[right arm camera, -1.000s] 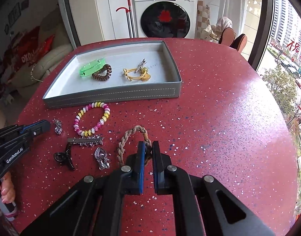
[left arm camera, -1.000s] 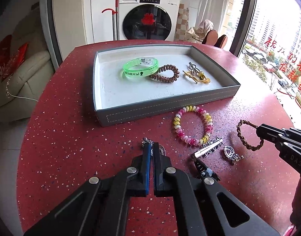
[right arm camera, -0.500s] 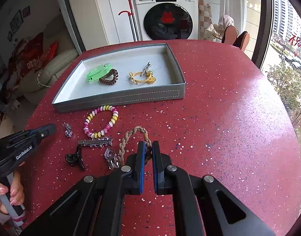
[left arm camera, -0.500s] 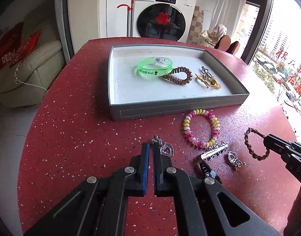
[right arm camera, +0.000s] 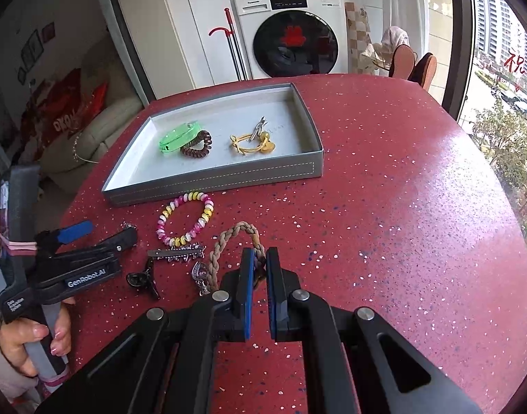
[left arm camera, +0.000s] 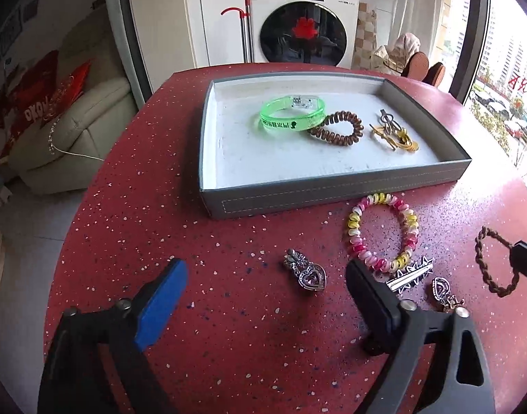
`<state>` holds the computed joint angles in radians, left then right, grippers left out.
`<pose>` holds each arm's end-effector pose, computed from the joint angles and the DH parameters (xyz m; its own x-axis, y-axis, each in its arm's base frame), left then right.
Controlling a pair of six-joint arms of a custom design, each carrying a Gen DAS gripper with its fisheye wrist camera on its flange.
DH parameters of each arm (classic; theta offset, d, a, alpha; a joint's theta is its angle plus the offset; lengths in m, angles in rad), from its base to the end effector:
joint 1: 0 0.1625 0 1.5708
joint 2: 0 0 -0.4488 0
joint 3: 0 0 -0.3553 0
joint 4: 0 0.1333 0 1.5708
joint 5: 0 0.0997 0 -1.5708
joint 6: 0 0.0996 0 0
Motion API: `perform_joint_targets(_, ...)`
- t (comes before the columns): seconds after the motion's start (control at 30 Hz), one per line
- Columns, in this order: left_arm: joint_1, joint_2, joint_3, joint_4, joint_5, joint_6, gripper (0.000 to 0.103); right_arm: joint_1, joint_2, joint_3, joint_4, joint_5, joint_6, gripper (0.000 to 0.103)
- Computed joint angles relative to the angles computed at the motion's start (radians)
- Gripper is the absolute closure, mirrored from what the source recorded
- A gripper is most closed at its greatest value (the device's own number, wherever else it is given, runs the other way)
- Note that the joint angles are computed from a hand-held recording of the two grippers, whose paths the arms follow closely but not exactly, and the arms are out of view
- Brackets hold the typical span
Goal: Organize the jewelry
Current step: 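Carry the heart pendant and braided bracelet over the grey tray with both tools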
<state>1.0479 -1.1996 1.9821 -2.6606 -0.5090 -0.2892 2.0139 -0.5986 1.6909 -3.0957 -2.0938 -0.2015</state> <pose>-0.0711 -0.5644 0.3141 -0.6668 -0.2216 -0.7115 0.2982 0.7956 -0.5273 0.3589 -0.5614 0.0635 -0.7769 -0.3427 0.5282 -0.5560 0.7671 -0.3200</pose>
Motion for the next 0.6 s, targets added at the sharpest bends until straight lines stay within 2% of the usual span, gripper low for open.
perform_joint_targets(0.07,0.002,0.006,0.002,0.036,-0.009,-0.020,0.016,-0.002,-0.004,0.005,-0.005,0.002,0.002,0.095)
perform_joint_targets(0.1,0.001,0.008,0.006,0.034,-0.011,-0.020,0.019,-0.002,-0.006,0.007,-0.008,0.002,0.001,0.095)
perform_joint_targets(0.13,-0.001,0.008,0.017,-0.004,-0.016,0.001,0.029,-0.002,-0.007,0.008,-0.010,0.003,0.001,0.095)
perform_joint_targets(0.23,-0.007,0.001,0.037,-0.049,-0.045,0.058,0.067,0.000,-0.008,0.009,-0.019,0.001,-0.001,0.095)
perform_joint_targets(0.37,0.002,-0.026,0.062,-0.103,-0.106,0.095,0.067,0.003,-0.011,0.008,-0.028,0.009,0.001,0.095)
perform_joint_targets(0.6,-0.003,-0.080,0.069,-0.107,-0.151,0.106,0.067,0.007,-0.008,-0.025,-0.009,0.031,0.006,0.095)
